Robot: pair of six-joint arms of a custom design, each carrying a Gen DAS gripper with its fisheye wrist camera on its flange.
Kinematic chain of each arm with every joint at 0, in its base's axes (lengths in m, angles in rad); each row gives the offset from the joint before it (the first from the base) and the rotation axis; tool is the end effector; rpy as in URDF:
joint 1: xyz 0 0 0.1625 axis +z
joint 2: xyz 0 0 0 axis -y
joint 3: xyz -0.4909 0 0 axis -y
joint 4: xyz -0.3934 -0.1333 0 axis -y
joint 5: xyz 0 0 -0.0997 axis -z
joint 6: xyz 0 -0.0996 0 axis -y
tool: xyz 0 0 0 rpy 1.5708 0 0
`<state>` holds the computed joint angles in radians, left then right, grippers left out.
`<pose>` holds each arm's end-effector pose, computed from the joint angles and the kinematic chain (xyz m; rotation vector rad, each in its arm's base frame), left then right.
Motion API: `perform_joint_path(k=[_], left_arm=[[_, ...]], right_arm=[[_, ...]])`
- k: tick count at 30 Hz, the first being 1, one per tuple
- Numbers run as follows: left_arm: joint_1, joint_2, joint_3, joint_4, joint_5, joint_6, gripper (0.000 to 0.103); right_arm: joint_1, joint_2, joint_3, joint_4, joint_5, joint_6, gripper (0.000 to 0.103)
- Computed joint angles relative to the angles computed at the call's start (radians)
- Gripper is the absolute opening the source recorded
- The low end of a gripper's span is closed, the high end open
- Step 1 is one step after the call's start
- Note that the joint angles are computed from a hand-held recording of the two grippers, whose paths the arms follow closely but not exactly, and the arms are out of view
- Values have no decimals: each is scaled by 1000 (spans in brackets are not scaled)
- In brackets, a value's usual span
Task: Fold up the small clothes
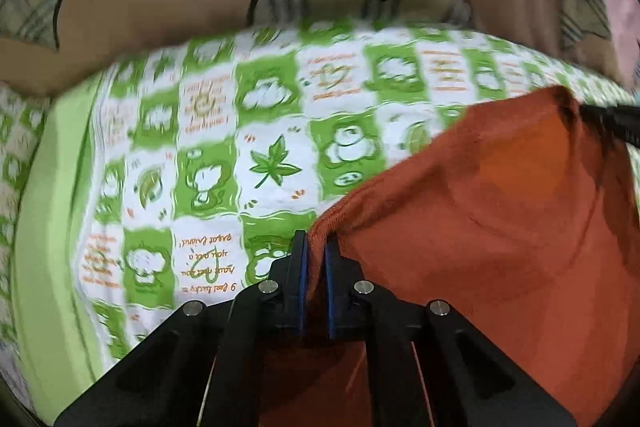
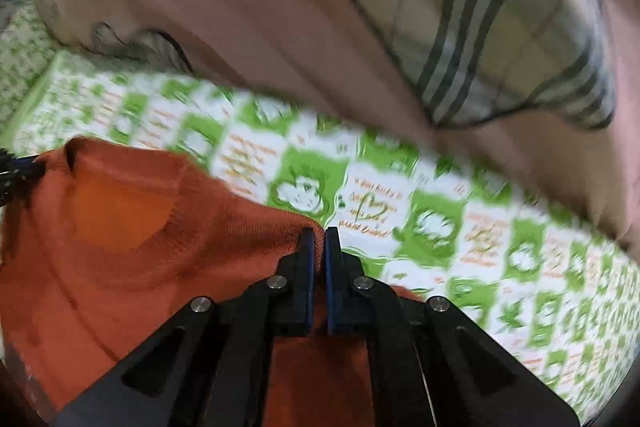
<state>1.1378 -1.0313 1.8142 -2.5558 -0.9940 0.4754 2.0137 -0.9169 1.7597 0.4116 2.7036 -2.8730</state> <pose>-0.1005 -0.6646 0.2444 1.0503 2.3261 -0.2426 0.2441 -0.4141 0.1873 -0.0289 -2.0704 0.7643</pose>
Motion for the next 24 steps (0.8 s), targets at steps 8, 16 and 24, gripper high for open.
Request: perform_joint_path(k=[8,16,24], left_arm=[[7,-85,-18,60,-35,-116,21],[5,-372,243,121,-92,-313,42],[11,-703,475,351,-96,-476,58]], right_arm=[[82,-79,59,-56,-12,126,40],[282,-77,209,92,-85,517,46],[431,29,317,163,-191,910,46]])
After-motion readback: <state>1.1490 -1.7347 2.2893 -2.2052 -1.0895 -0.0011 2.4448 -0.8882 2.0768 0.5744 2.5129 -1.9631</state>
